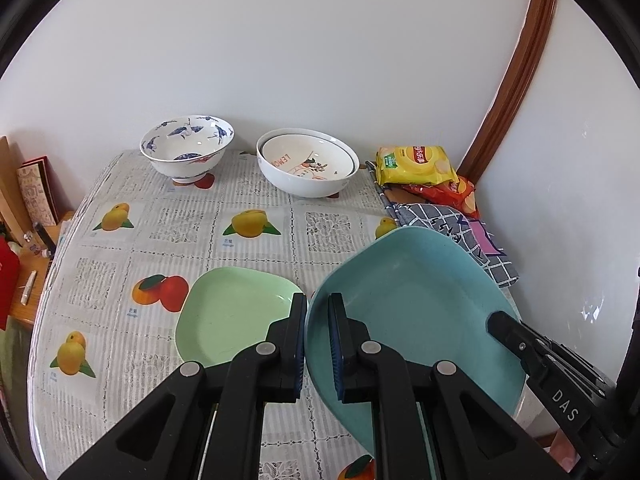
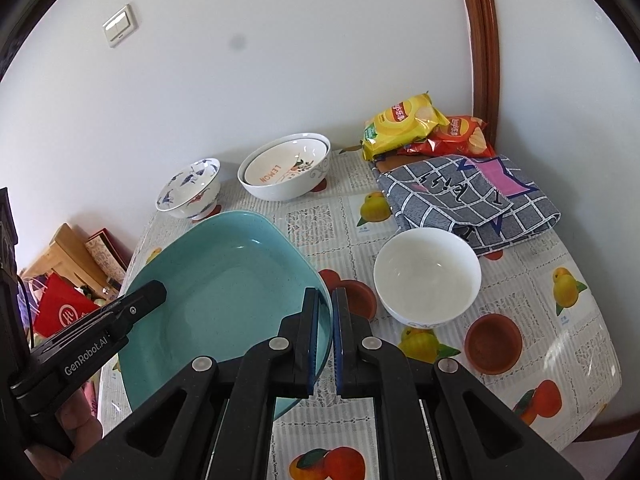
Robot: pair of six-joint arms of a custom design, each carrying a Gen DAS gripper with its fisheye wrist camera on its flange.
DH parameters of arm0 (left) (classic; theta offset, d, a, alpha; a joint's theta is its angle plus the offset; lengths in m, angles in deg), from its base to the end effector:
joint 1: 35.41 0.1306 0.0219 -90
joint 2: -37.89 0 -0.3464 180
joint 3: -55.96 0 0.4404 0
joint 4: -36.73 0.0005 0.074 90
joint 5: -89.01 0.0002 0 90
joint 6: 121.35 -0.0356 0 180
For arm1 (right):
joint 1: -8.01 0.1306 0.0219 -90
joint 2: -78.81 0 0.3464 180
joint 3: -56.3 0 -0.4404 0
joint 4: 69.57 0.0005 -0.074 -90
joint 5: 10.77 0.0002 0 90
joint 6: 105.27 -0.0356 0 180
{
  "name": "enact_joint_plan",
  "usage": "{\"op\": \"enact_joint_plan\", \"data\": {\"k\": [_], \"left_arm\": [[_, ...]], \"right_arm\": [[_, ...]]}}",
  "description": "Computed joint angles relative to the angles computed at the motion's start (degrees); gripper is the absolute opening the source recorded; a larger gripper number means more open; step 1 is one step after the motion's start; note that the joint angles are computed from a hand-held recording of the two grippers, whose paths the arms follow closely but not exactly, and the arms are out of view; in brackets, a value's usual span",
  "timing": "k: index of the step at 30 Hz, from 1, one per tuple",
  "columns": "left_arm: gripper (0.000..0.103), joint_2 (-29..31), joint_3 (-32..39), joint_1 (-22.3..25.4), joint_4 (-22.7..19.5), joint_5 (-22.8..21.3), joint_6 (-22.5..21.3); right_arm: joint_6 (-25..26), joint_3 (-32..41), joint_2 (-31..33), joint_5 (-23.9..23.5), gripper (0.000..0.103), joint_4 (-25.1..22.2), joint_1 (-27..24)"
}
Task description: Organize plates and bowls
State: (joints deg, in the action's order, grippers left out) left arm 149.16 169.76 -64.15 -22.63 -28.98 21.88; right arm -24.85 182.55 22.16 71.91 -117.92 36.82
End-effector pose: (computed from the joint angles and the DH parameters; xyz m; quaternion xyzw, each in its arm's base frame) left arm 0.5734 -0.2960 0.3845 -0.2647 0.8942 -0.0067 0.3611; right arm 0.6366 0.3547 0.3642 -0.1781 0.9065 0.1802 0.3378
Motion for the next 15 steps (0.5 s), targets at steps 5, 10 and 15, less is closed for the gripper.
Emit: {"op": "enact_joint_plan", "data": {"k": [5, 10, 15], "left_arm": [[0.011, -0.76, -1.16, 0.24, 0.68, 0.4, -0.13], [0.011, -1.42, -2.29, 0.55, 0.63, 0.43, 0.48], [0.011, -2.15, -3.72, 1.12, 0.64, 0.74, 1.05]], "right_arm": [[0.04, -0.71, -0.48, 0.26, 0.007, 0.56, 0.29], [0.18, -0.02, 0.25, 0.09, 0.007, 0.25, 0.65], [0.29, 1.5, 1.64, -0.2, 0.007, -0.45, 1.2]]}}
